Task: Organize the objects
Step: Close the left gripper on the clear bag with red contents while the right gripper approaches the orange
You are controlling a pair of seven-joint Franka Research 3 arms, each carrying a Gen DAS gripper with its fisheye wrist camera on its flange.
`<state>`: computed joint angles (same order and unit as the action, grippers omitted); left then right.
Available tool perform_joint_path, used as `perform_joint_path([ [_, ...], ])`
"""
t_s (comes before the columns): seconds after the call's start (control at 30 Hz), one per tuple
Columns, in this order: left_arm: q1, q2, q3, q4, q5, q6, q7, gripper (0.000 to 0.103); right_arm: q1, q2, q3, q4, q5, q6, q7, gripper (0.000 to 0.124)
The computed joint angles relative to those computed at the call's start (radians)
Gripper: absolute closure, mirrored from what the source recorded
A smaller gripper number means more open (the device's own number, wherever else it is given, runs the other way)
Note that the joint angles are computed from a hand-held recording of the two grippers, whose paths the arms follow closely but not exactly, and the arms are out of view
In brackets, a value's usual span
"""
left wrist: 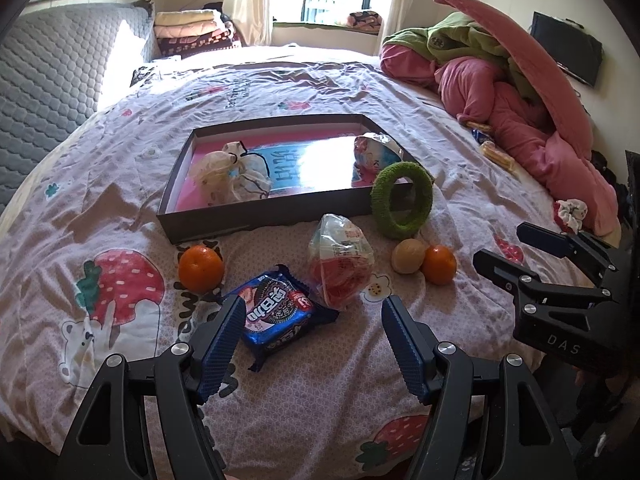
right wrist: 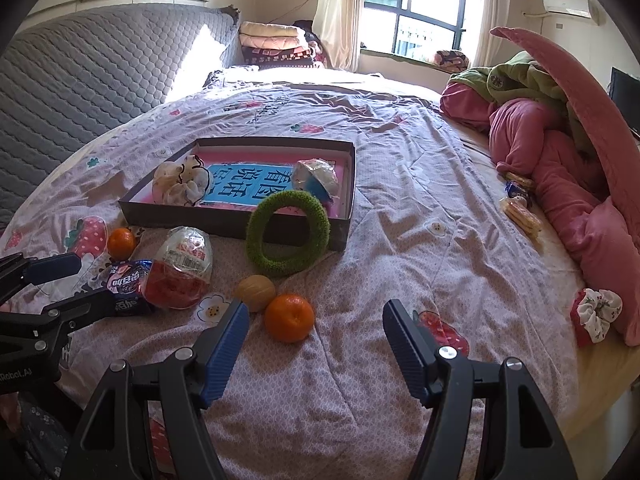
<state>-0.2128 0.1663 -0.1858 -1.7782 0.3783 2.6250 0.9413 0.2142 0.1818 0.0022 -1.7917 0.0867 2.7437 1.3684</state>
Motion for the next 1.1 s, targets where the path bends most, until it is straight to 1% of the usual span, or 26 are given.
perform_joint_path([
  [0.23, -0.011, 0.037, -0.002, 0.05, -0.001, -0.021, 0.012, 0.031, -0.005, 0.004, 0.007, -0.006, 0.026, 0.002, -0.033, 0.055],
  [0.57, -0.015, 0.085, 0.0, 0.101, -0.018, -0.026, 0.031, 0.031, -0.005, 0.025, 0.012, 0.0, 0.056, -0.01, -0.067, 0.055],
  [1.1, -0.009, 0.163, 0.004, 0.181, -0.075, -0.039, 0.061, 0.031, -0.002, 0.077, 0.005, 0.043, 0.059, -0.044, -0.062, 0.055],
])
